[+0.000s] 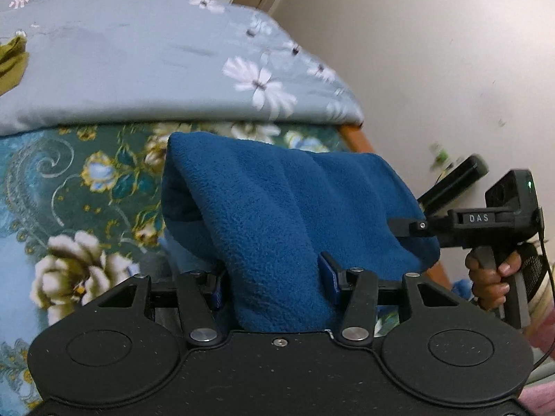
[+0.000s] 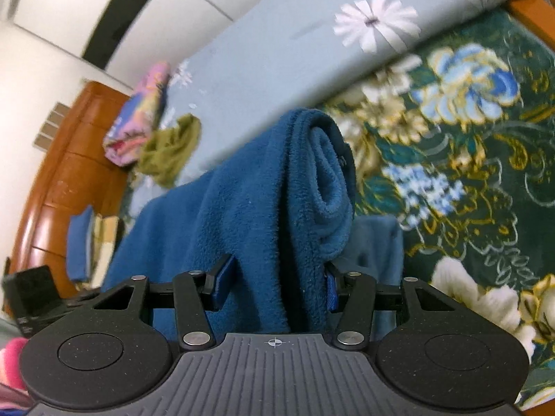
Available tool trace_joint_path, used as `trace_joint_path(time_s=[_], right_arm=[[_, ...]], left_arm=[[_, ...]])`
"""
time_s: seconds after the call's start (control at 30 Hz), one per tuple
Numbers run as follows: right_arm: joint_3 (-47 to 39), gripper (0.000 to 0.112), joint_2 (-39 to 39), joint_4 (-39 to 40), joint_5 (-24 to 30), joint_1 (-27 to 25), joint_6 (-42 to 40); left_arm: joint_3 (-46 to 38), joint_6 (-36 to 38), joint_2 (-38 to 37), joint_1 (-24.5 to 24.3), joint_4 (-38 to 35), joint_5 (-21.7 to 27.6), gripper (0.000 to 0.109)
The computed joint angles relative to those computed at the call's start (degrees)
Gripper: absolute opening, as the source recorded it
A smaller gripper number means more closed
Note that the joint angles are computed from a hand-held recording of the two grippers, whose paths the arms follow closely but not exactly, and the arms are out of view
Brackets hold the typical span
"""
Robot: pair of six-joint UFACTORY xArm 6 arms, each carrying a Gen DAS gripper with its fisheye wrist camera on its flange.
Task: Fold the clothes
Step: 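Lift the folded jacket with both grippers and carry it toward the bed corner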
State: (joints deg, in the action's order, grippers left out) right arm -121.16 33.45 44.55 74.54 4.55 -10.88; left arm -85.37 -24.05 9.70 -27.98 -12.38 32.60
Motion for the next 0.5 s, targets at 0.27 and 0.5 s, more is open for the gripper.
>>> trace_joint_path(time_s=[0.27,0.5], right_arm=[[12.04,0.049,-5.33,2.48,-2.35,-0.78,-2.23],[14.63,0.052,-6.09,0.13,-1.85,0.21,-0.5]], left_arm=[[4.46,2.94,-2.17,0.45,-2.59,3.58,0.051],[6.32,2.27,-1.49,0.93,-3.84,6.15,0.055]])
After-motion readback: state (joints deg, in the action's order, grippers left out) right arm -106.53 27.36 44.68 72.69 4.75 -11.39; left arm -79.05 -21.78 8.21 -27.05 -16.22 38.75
